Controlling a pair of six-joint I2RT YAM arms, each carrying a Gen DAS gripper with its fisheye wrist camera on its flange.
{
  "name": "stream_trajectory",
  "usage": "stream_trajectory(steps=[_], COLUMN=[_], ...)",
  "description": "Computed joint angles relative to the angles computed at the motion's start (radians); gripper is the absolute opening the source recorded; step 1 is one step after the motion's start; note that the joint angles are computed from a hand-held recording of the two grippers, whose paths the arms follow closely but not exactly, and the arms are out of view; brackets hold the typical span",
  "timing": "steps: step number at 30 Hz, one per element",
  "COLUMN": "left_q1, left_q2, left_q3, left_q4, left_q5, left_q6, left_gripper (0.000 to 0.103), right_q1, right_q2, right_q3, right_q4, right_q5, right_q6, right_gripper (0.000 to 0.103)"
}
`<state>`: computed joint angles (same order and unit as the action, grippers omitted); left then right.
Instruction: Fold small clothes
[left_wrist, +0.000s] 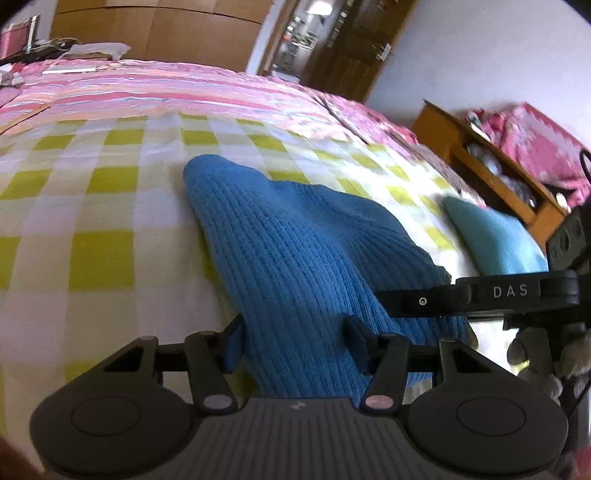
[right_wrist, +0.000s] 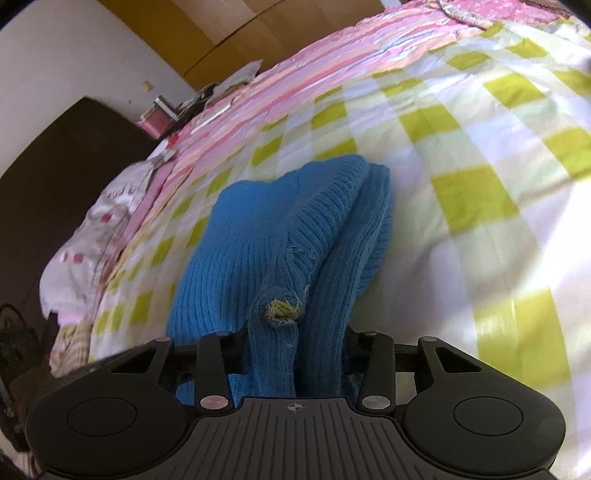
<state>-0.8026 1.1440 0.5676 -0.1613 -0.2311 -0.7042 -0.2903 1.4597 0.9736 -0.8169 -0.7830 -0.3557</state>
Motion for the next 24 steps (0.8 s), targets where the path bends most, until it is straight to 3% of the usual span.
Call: stream_trajectory(steps=[7,15,20,24], left_q1=[-0.199,-0.264,-0.288,-0.259], left_q2=[-0.106,-0.063,-0.032,-0.01], left_q3=[-0.022,0.073,0.139,0.176], left_q4=[-0.161,-0.297,-0.367,-0.376], left_q5=[-0.097,-0.212,-0.298,-0.324], left_q6=[-0.13,-0.138,-0.098,-0.063], left_gripper=[0.059,0.06,0.059,0.059], right_q1=[-0.112,-0.173,-0.164,-0.073], right_q2=[-0.137,-0.237,-0.328,-0.35], right_q3=[-0.092,-0.086,-0.063,-0.057], right_q4=[-0.189,-0.211,-0.163,-0.055], right_q5=[0.01,0.052,0.08,0.102], right_q6=[-0.193,-0.214,-0.207,-0.113], right_gripper=[0.044,0.048,0.048,0.048])
